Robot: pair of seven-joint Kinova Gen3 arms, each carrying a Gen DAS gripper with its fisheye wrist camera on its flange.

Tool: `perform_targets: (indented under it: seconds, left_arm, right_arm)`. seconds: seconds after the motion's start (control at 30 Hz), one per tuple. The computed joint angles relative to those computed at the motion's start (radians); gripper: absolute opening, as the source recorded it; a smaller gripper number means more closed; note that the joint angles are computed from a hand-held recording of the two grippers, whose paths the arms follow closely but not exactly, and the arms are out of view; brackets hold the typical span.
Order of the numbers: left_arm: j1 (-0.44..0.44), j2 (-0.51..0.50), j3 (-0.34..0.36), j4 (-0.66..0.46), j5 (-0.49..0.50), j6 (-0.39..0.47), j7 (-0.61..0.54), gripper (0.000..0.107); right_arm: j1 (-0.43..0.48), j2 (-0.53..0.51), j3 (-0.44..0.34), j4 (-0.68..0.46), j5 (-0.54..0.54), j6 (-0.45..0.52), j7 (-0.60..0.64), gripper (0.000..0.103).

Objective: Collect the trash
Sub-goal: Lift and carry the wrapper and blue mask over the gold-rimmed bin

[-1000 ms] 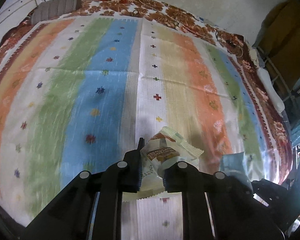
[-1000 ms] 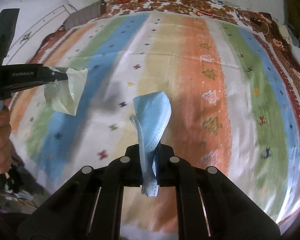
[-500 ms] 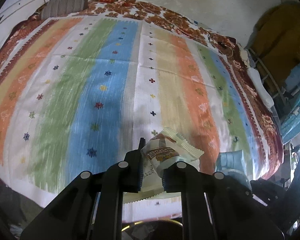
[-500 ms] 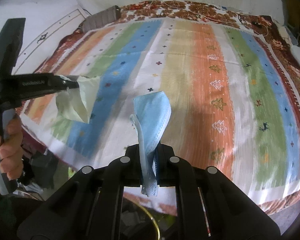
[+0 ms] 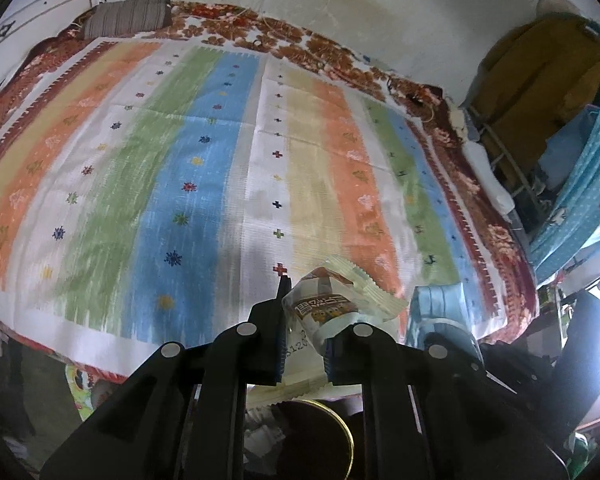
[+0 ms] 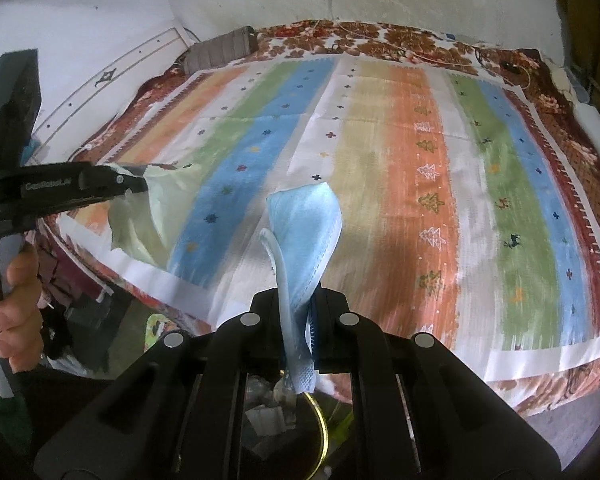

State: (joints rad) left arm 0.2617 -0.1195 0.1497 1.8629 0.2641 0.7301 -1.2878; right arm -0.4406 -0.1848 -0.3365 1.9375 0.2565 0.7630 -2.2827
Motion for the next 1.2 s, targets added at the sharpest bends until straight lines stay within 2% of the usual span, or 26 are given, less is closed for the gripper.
perform_targets:
  seconds: [0.2, 0.4, 0.73, 1.07, 1.13, 1.2]
  left_arm:
    - [0.011, -0.066, -0.006, 0.053, 0.022, 0.000, -0.013, 0.013]
    - [0.026, -0.143, -0.030, 0.103, 0.086, -0.021, -0.060, 0.013]
    - [0.037, -0.240, 0.004, 0.185, 0.056, -0.017, -0.020, 0.013]
    - [0.062, -0.304, 0.065, 0.271, 0.041, -0.011, 0.051, 0.013]
    - [0.099, -0.313, 0.042, 0.287, 0.058, -0.002, 0.022, 0.013]
    - [0.101, -0.335, 0.045, 0.303, 0.056, 0.005, 0.021, 0.014]
  right_arm:
    - [-0.005, -0.052, -0.051, 0.028, 0.016, 0.006, -0.047, 0.007]
    - [-0.001, -0.099, -0.097, 0.062, 0.012, 0.015, -0.086, 0.007]
    - [0.025, -0.191, -0.187, 0.122, -0.018, 0.019, -0.143, 0.007]
    - [0.038, -0.221, -0.289, 0.165, -0.054, 0.032, -0.194, 0.007]
    - [0.037, -0.213, -0.315, 0.173, -0.059, 0.039, -0.210, 0.007]
    - [0.024, -0.201, -0.333, 0.187, -0.073, 0.037, -0.229, 0.007]
